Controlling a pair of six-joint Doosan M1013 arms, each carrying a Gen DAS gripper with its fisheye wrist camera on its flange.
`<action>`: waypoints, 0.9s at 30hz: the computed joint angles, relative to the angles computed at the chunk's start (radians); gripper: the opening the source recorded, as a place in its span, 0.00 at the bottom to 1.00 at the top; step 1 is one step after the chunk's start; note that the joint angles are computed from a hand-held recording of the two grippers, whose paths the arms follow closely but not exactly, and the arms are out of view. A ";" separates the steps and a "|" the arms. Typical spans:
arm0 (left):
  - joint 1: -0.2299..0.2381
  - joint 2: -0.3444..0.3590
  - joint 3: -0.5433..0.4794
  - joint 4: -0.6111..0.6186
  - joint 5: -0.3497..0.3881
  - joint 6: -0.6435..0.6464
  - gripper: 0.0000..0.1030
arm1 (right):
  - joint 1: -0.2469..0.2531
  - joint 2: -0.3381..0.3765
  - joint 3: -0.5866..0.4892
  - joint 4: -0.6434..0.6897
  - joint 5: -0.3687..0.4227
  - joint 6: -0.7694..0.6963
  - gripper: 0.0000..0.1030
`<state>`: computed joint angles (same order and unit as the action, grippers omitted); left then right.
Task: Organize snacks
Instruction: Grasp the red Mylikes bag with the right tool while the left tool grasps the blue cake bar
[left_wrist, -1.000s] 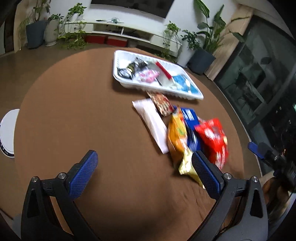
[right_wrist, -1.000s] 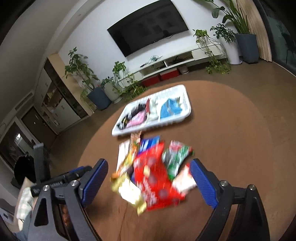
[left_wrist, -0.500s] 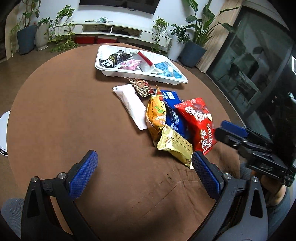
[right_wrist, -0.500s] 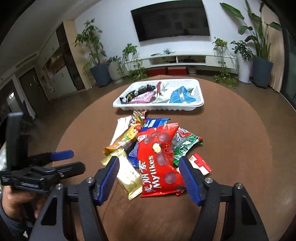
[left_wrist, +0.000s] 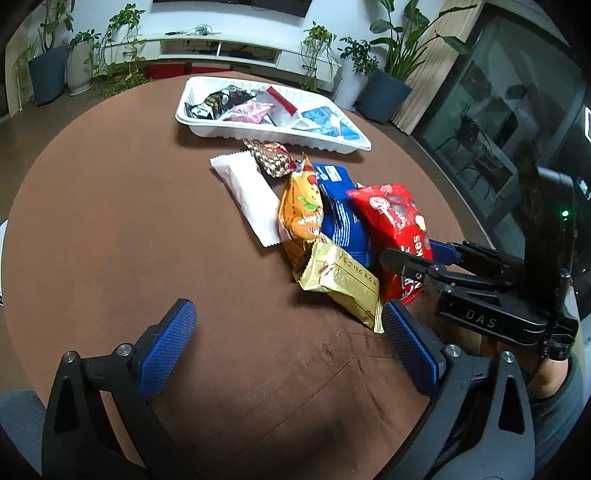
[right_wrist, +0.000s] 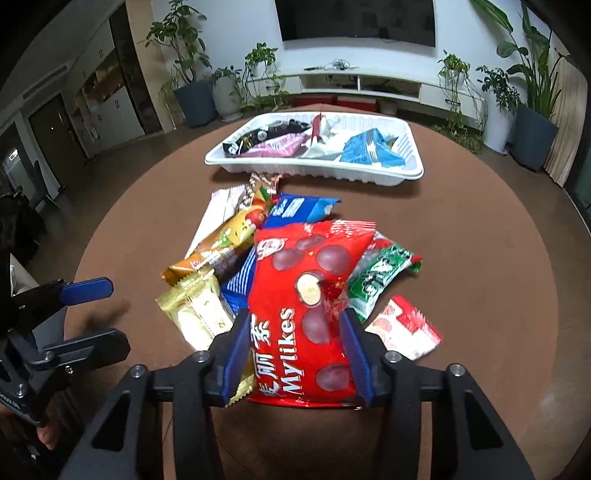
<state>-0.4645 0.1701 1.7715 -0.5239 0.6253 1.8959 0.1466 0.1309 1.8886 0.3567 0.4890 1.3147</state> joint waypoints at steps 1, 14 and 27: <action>-0.004 0.004 -0.005 0.013 0.006 -0.009 0.93 | 0.001 -0.002 0.002 -0.003 -0.001 0.008 0.44; -0.029 0.034 -0.039 0.108 0.043 -0.111 0.88 | -0.031 -0.034 0.034 0.250 0.109 -0.140 0.34; -0.065 0.056 -0.076 0.173 0.066 -0.157 0.88 | -0.056 -0.088 0.082 0.293 0.067 -0.093 0.33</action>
